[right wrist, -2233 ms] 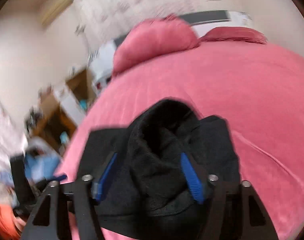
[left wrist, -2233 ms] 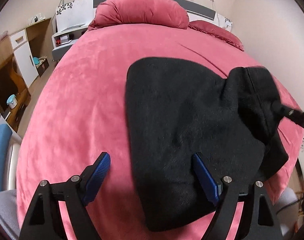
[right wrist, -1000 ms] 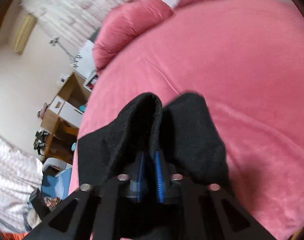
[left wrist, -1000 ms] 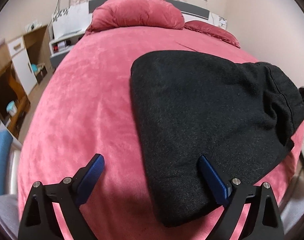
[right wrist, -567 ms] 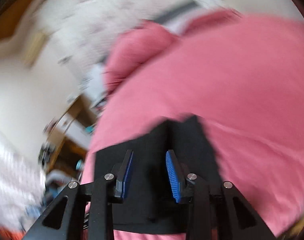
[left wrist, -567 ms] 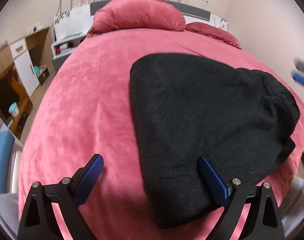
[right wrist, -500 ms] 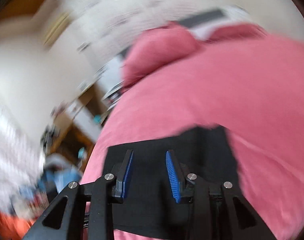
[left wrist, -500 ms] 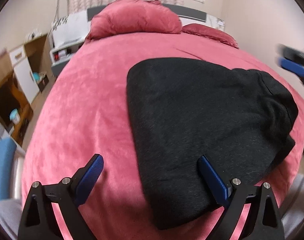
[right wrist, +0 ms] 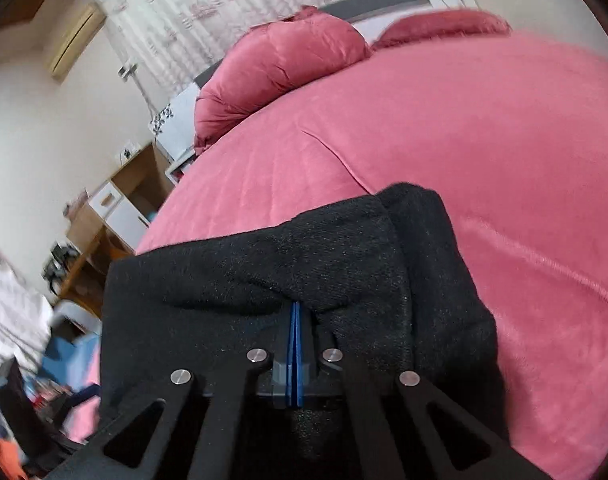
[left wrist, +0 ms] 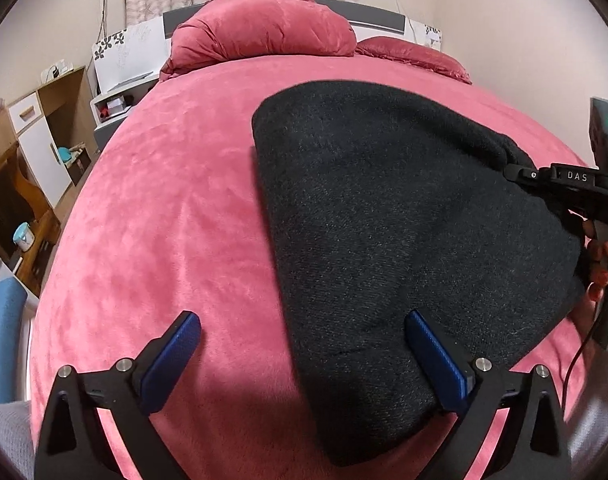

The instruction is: Fold large clothes

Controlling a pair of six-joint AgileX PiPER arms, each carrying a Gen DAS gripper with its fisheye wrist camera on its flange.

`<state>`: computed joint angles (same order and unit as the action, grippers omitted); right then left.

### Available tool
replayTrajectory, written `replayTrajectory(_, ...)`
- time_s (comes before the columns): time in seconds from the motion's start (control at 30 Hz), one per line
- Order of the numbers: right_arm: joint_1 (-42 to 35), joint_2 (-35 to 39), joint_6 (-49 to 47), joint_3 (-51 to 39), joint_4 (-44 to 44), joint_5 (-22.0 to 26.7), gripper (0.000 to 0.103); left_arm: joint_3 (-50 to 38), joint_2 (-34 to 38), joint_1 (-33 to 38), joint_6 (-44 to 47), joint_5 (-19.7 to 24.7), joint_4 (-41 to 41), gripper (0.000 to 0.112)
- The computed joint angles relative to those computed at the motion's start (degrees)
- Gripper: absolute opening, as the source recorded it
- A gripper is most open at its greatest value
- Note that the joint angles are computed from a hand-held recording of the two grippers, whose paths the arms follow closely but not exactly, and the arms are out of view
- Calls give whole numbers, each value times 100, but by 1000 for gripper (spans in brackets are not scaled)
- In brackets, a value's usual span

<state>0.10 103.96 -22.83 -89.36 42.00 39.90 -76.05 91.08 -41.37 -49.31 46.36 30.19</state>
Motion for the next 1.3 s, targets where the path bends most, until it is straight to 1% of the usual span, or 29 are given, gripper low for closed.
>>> replayTrajectory(0.1, 91, -59, 831, -453, -781, 436, 0, -129, -89, -144, -126, 270, 170, 103)
replayTrajectory(0.13, 149, -267, 1197, -433, -1031, 430, 8, -122, -147, -215, -202, 306, 273, 103)
replayTrajectory(0.17, 262, -562, 1512, -282, -1326, 302, 15, -47, -263, -324, -351, 276, 462, 103)
replayTrajectory(0.2, 478, -741, 1854, -179, -1729, 107, 27, 18, -342, -406, -486, 232, 608, 103)
replayTrajectory(0.23, 658, -1062, 2002, 69, -2115, -67, 27, 76, -406, -475, -591, 163, 730, 103)
replayTrajectory(0.27, 813, -1230, 2044, 167, -2401, -74, 27, 106, -429, -558, -651, 93, 849, 103)
replayTrajectory(0.33, 1088, -1563, 2242, 499, -2913, -35, 27, -45, -282, -681, -426, 279, 826, 103)
replayTrajectory(0.37, 1221, -1659, 2547, 643, -3255, 21, 27, -131, -151, -746, -267, 415, 811, 103)
replayTrajectory(0.4, 1293, -1723, 2920, 808, -3528, 139, 26, -125, -87, -782, -225, 429, 826, 103)
replayTrajectory(0.43, 1252, -1734, 3131, 944, -3572, 212, 24, 2, -110, -832, -373, 361, 934, 103)
replayTrajectory(0.47, 1151, -1723, 3221, 1112, -3415, 237, 23, 94, -170, -853, -524, 321, 980, 103)
replayTrajectory(0.53, 948, -1924, 3231, 1688, -2914, -127, 20, 145, -290, -799, -590, 339, 739, 103)
replayTrajectory(0.57, 973, -2004, 3410, 1779, -2970, -235, 20, 166, -348, -769, -587, 334, 623, 103)
replayTrajectory(0.6, 1085, -2079, 3748, 1760, -3254, -199, 24, 213, -412, -743, -606, 306, 540, 103)
replayTrajectory(0.67, 1459, -2258, 4578, 1785, -4125, -181, 28, 328, -573, -685, -550, 253, 354, 103)
replayTrajectory(0.73, 1858, -2399, 5267, 1834, -4953, -110, 30, 400, -681, -717, -582, 285, 295, 103)
replayTrajectory(0.77, 1943, -2391, 5397, 1817, -5129, -68, 30, 444, -755, -675, -561, 246, 252, 103)
replayTrajectory(0.8, 1951, -2396, 5418, 1761, -5163, 17, 31, 482, -830, -641, -544, 211, 226, 103)
replayTrajectory(0.87, 1650, -2465, 5049, 1748, -4698, -57, 35, 516, -946, -475, -558, 160, 205, 103)
replayTrajectory(0.9, 1503, -2494, 4846, 1734, -4433, -136, 47, 482, -956, -316, -525, 134, 90, 103)
replayTrajectory(0.93, 1347, -2482, 4601, 1652, -4147, -165, 63, 458, -958, -177, -445, 86, -63, 103)
replayTrajectory(0.97, 1115, -2505, 4217, 1625, -3778, -165, 70, 380, -917, 96, -257, 4, -419, 103)
replayTrajectory(1.0, 791, -2453, 3703, 1507, -3323, -59, 77, 282, -846, 361, -111, -48, -779, 103)
replayTrajectory(1.07, 395, -2078, 3011, 971, -2803, 362, 78, 132, -700, 726, 69, -115, -1325, 103)
replayTrajectory(1.1, 146, -1807, 2522, 655, -2519, 691, 79, 33, -606, 852, 185, -94, -1554, 103)
replayTrajectory(1.13, 30, -1628, 2262, 471, -2412, 875, 79, -140, -453, 994, 398, -24, -1844, 103)
replayTrajectory(1.2, -114, -1164, 1984, -38, -2546, 1272, 80, -507, -127, 1218, 937, 120, -2372, 103)
replayTrajectory(1.3, -387, -457, 1540, -768, -2392, 1830, 86, -937, 286, 1389, 1661, 290, -2848, 103)
